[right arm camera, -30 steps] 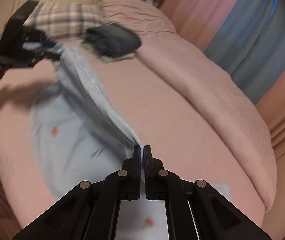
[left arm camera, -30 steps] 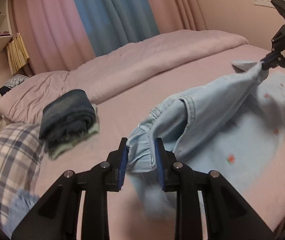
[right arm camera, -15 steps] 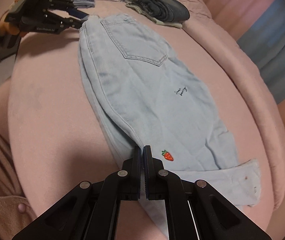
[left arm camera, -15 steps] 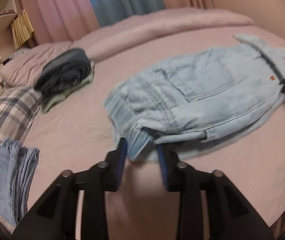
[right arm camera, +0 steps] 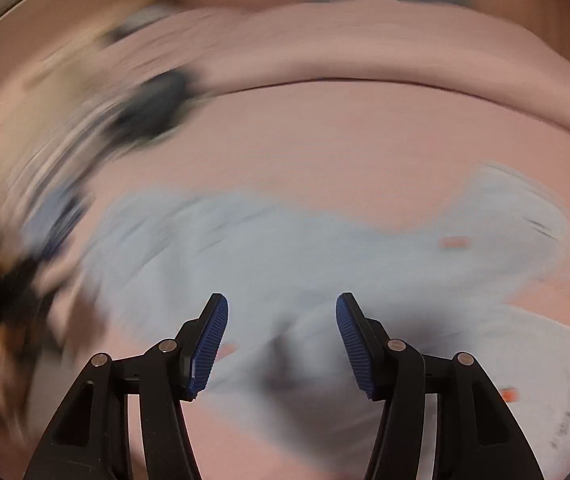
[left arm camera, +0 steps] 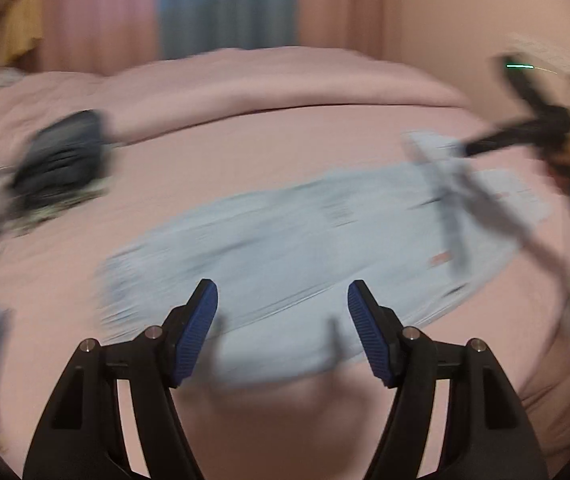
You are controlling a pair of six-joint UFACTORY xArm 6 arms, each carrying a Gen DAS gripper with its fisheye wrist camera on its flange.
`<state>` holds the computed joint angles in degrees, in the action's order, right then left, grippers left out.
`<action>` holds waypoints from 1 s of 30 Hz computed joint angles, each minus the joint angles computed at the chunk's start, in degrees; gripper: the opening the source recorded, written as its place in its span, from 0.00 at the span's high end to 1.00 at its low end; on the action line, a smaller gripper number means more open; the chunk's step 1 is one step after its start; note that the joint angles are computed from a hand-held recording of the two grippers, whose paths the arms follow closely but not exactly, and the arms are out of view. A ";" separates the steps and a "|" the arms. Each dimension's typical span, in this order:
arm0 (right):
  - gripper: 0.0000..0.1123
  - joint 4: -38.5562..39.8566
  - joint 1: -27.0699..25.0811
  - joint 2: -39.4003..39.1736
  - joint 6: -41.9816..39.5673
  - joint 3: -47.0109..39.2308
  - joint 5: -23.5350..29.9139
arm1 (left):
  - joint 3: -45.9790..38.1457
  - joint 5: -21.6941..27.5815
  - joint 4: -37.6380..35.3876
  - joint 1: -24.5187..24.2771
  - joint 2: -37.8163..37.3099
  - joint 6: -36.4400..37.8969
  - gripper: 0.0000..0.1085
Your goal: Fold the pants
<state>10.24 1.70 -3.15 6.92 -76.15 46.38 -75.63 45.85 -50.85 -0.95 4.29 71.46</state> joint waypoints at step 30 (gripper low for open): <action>0.96 18.95 -20.04 -25.75 2.58 28.64 -16.85 | -0.91 1.71 9.71 -19.95 3.95 -3.14 0.93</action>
